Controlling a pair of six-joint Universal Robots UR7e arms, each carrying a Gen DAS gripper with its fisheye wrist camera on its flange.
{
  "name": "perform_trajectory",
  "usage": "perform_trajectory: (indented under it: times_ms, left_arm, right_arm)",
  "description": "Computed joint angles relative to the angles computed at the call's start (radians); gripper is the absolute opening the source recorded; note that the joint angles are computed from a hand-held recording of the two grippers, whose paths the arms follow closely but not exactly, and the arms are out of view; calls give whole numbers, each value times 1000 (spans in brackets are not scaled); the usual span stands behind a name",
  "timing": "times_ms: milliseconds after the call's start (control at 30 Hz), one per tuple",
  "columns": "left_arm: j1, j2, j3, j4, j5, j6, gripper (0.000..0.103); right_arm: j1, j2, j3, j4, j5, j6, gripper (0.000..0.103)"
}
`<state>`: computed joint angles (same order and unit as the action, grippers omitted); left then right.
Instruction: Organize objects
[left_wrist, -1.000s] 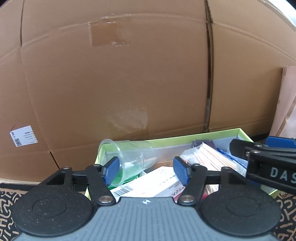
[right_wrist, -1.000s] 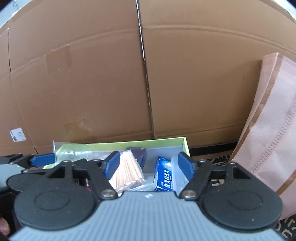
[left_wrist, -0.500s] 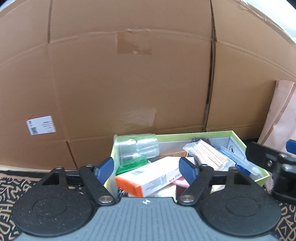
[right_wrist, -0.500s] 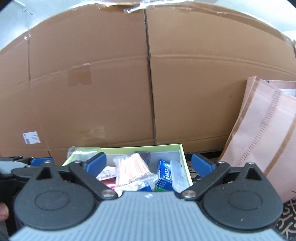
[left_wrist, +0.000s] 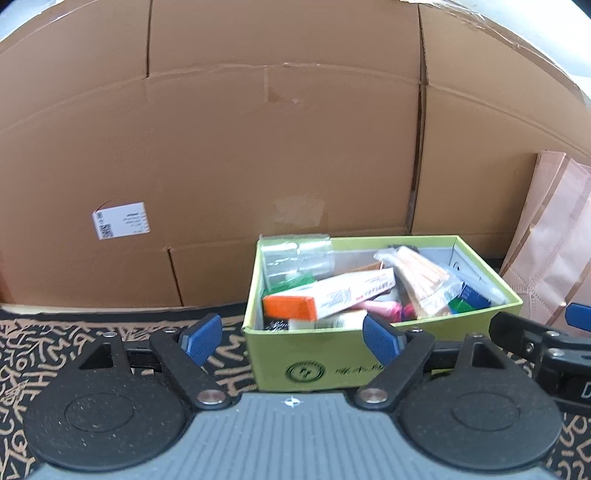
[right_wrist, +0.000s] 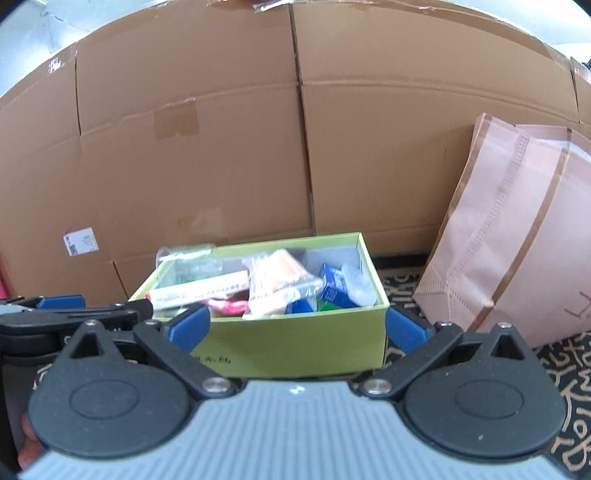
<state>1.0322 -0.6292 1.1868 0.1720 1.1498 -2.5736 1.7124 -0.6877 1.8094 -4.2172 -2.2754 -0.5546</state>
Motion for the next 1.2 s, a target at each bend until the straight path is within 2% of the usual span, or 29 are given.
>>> perform_trajectory:
  times_ms: [267,533,733,967,1200]
  left_arm:
    - [16,-28,57,-34,-43,-29,90]
    - [34,-35,83,-32,-64,-41,90]
    - [37,-23,78,-11,-49,-42,90]
    - [35,-2,48,24,-59,-75,90]
    - [31,4,45,19,-69,-61,90]
  right_arm:
    - [4,39,1,-13,-35,-4,103]
    - [-6,76,-32,34,-77,32,103]
    - [-22,80,-39,66,-81,63,103]
    - [-35,76,-38,82,-74,80,103]
    - [-45,71,-38,94,-73,90,103]
